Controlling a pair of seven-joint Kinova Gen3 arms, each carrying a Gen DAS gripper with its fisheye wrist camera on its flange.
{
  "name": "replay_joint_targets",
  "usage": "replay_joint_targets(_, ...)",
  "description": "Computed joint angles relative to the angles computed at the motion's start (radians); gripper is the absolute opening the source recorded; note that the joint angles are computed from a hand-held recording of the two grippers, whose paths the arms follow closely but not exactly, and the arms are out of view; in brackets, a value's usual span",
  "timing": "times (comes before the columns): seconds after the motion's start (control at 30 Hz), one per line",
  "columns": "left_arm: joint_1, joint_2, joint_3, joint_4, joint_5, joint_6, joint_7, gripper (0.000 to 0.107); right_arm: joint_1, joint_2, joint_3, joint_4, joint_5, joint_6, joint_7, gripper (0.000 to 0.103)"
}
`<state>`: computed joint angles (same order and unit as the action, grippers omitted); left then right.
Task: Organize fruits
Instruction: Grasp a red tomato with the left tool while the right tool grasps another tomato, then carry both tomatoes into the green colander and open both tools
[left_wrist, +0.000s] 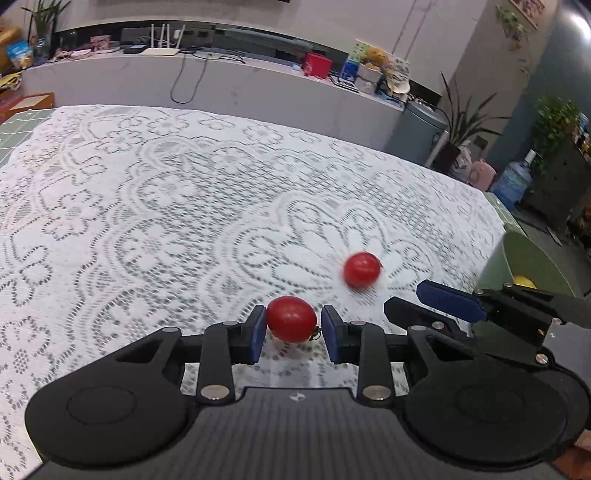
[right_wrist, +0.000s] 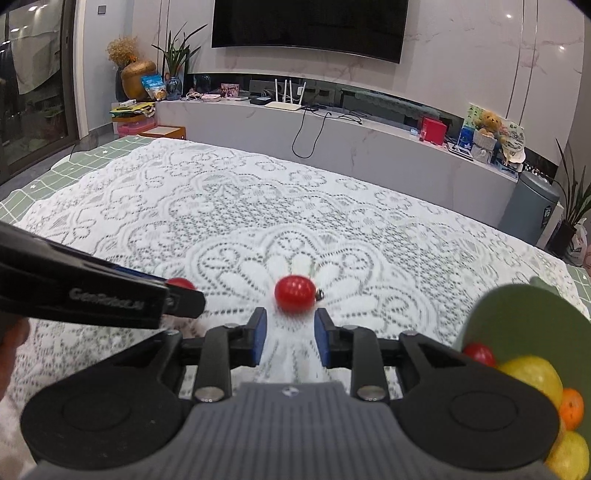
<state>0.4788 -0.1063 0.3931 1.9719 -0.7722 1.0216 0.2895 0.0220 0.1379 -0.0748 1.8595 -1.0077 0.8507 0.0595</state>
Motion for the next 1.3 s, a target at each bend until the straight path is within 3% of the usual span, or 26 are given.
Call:
replay_joint_targets(0.43,-0.036,-0.020,-0.008,0.015,0.016,-0.008,-0.014,0.036,-0.049,0.067,-0.057,-0.034,0.031,-0.108,-0.062,0.026)
replay_joint_targets(0.67,-0.041,-0.018,-0.001,0.011,0.017,-0.010,-0.025,0.036,-0.051,0.092,-0.078,-0.055,0.068,-0.103,-0.121,0.030)
replay_joint_targets(0.87,-0.031,-0.017,0.007,-0.001,0.018,0.014,-0.028,0.036,-0.047,0.092,-0.096,-0.053,0.074,-0.108,-0.140,0.026)
replay_joint_targets(1.07,-0.018,-0.019,0.022,-0.016,0.013,0.048,-0.021,0.036,-0.019,0.063,-0.088,-0.039,0.038,-0.077,-0.095,0.026)
replay_joint_targets(1.3,0.016,-0.009,0.044,-0.052,0.001,0.095,-0.014,0.036,0.030,-0.012,-0.018,-0.007,-0.030,0.044,-0.006,0.025)
